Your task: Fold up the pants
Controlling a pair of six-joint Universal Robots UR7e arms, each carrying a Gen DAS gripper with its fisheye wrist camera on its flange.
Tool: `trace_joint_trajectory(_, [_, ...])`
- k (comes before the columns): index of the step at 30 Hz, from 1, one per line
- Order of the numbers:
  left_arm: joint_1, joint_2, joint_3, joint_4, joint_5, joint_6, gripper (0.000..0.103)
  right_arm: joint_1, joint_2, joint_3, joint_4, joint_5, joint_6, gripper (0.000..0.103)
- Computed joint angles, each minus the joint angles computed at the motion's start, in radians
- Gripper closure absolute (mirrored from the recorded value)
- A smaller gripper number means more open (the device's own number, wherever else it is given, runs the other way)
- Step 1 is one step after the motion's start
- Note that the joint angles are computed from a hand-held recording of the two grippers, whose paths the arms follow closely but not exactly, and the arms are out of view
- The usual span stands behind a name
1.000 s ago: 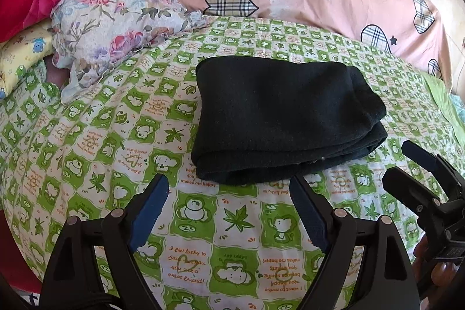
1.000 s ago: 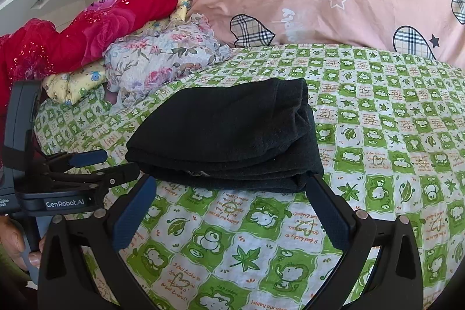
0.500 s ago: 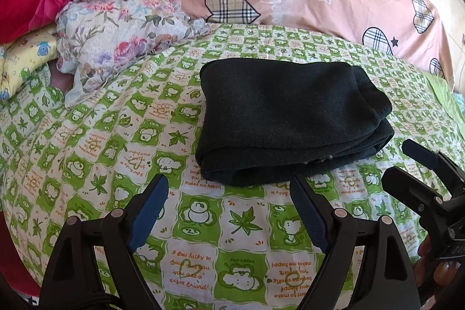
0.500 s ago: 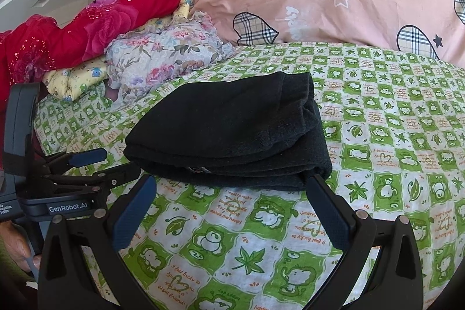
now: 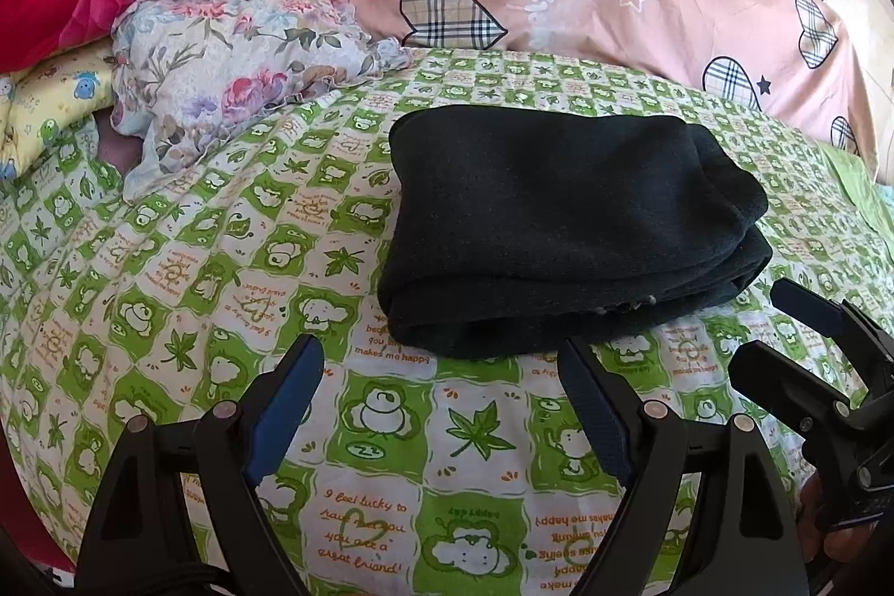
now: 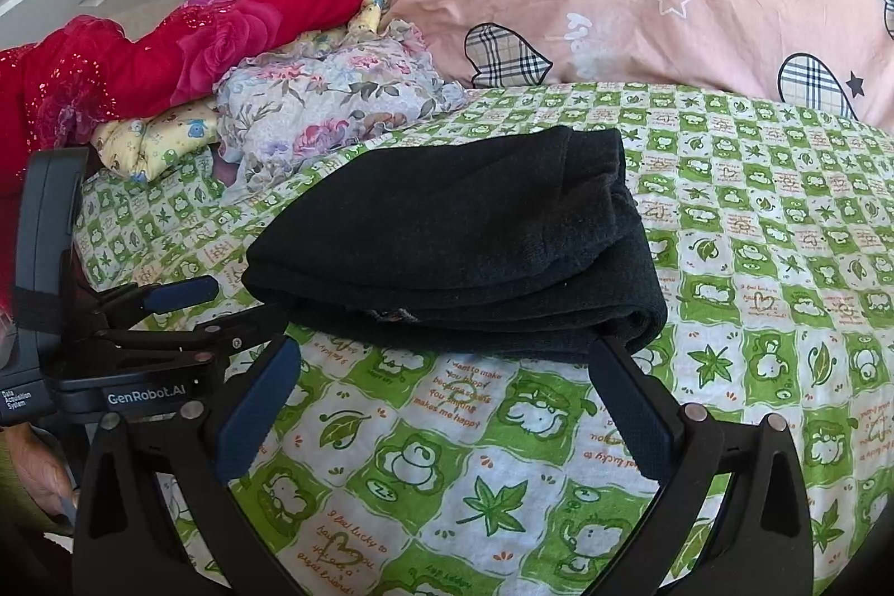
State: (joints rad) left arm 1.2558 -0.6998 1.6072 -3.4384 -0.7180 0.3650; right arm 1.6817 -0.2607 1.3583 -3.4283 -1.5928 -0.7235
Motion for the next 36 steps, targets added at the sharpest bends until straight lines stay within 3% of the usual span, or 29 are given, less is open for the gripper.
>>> trace_joint_trajectory(36, [0.010,0.001,-0.014,0.075,-0.010,-0.019,0.016,-0.002,0.007,-0.025,0.041,-0.023,0.017,0.000])
